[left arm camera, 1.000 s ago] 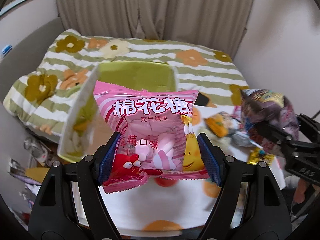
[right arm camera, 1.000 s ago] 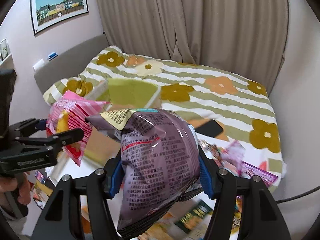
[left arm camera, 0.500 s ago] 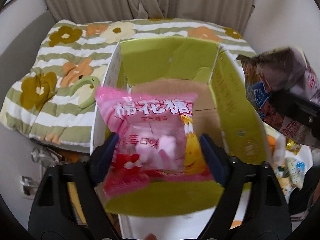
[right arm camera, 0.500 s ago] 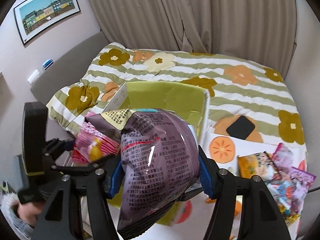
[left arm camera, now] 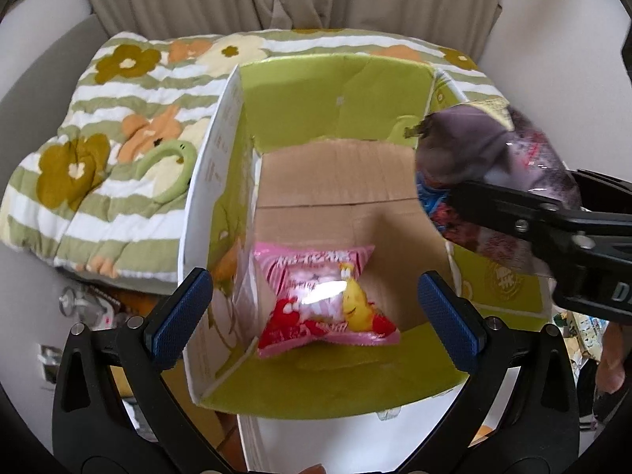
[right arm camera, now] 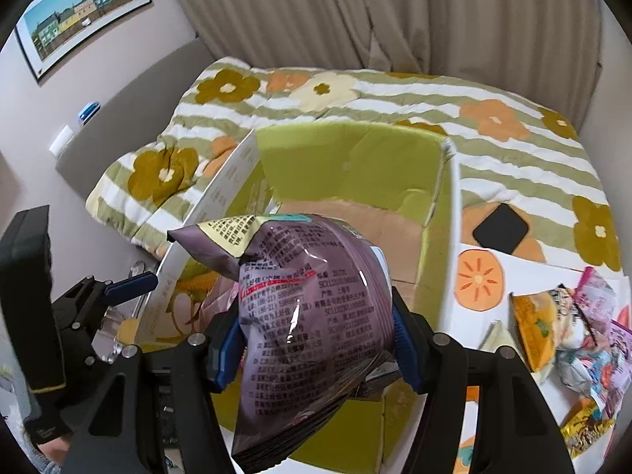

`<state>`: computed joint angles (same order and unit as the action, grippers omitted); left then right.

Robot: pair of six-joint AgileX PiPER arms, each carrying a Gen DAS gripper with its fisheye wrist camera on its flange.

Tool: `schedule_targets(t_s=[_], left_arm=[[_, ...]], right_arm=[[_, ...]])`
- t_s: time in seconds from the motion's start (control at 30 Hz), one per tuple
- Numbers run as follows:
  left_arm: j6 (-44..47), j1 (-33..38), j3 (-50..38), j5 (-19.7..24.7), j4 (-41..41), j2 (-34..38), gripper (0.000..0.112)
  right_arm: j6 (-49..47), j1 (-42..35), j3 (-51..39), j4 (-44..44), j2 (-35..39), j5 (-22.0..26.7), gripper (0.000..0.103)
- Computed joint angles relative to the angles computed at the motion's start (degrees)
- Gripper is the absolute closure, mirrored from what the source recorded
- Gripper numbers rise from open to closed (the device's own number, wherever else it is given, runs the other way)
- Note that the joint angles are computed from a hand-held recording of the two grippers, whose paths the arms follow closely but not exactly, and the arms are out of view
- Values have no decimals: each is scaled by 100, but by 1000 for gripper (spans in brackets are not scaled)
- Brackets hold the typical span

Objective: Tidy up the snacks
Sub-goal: 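Lower both bags into the green box and open both tools, then move both tools back over the remaining snack packets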

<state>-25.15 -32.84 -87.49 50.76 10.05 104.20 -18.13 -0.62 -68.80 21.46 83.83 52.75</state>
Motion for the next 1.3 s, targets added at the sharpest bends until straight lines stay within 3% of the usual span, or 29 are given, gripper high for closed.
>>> schedule_targets(t_s=[0.23,0.27,0.3,0.33,0.83,1.1,1.3], left_arm=[[-384,-131,80,134,219,-61,10],[-431,-142,75,165,246,-55,10],[-473,-150,69,187,262,-52,10],[-511,-160,75,197,273,-58,10],[-616,-465,310,220,380,-486,10],[-566,-710,125,461,472,-702,10],[-943,-1329,-392,895,939,-667,10]], right_arm=[[-366,-57,-78,19,404,32,40],[-430,-61,-61,4,413,16,29],[-483,-64,-42,-24,415,27,8],[-567,-100,-13,-11,404,58,0],[-654,-588,535,120,-610,8,0],[-338,-991,485,231,-1274,366,0],[-1130,-1994,451,795,-1778,939,0]])
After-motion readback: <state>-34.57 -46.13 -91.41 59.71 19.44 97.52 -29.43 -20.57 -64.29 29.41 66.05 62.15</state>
